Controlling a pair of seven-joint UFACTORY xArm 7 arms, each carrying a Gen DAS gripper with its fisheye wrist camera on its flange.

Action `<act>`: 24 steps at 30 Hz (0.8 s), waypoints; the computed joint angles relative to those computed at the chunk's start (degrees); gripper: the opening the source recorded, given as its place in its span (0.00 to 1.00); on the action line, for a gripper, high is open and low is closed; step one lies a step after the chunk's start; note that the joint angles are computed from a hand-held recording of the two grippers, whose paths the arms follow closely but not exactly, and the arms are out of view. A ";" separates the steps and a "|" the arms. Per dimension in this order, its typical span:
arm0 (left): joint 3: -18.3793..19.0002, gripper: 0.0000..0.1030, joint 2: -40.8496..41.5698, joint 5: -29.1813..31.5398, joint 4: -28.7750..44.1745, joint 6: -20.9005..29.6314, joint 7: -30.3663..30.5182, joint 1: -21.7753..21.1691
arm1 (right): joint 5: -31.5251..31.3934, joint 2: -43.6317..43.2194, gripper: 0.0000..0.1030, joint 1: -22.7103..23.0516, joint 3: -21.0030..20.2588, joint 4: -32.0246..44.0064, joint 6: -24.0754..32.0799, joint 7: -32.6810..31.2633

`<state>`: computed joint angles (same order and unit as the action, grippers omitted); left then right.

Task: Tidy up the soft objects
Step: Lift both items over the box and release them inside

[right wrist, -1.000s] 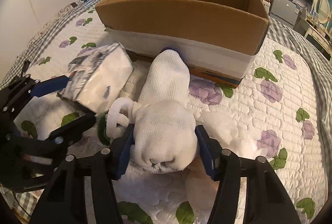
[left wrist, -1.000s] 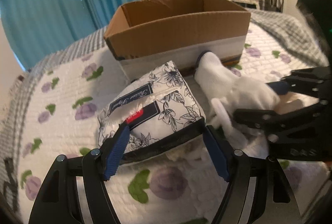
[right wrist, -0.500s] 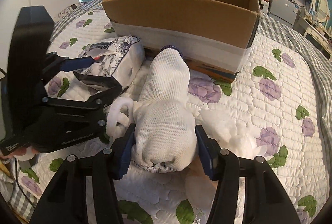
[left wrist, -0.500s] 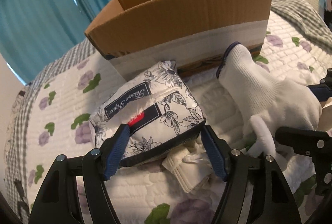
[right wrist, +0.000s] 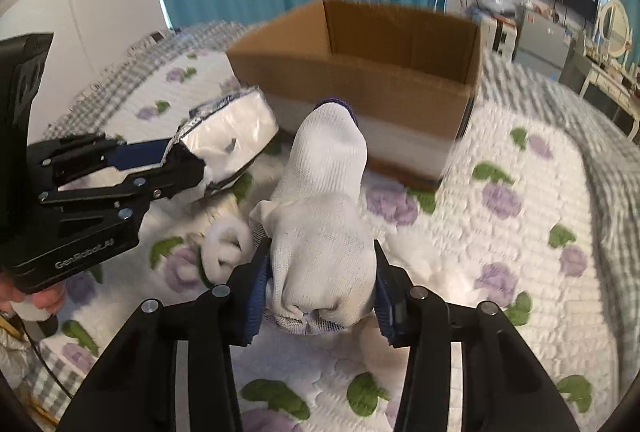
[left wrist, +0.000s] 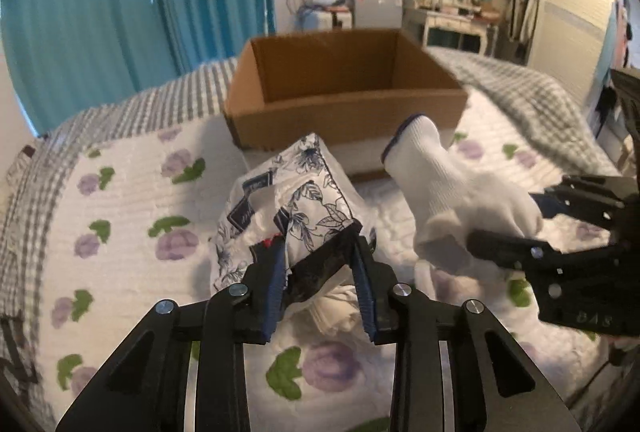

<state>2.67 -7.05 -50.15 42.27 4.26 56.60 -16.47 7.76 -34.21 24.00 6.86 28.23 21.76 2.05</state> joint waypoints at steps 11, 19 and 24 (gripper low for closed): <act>3.52 0.31 -11.95 8.04 -1.90 -0.34 -5.48 -3.97 | -1.79 -8.62 0.43 -2.84 0.22 7.54 6.36 1.51; 8.25 0.31 -6.32 9.97 7.91 1.50 -7.28 -8.68 | -4.11 -2.20 0.43 -6.43 0.11 17.57 5.78 -0.77; 7.68 0.31 4.46 3.73 19.83 5.83 -4.44 -7.25 | -3.33 7.60 0.43 -7.30 -1.41 24.09 2.87 -2.90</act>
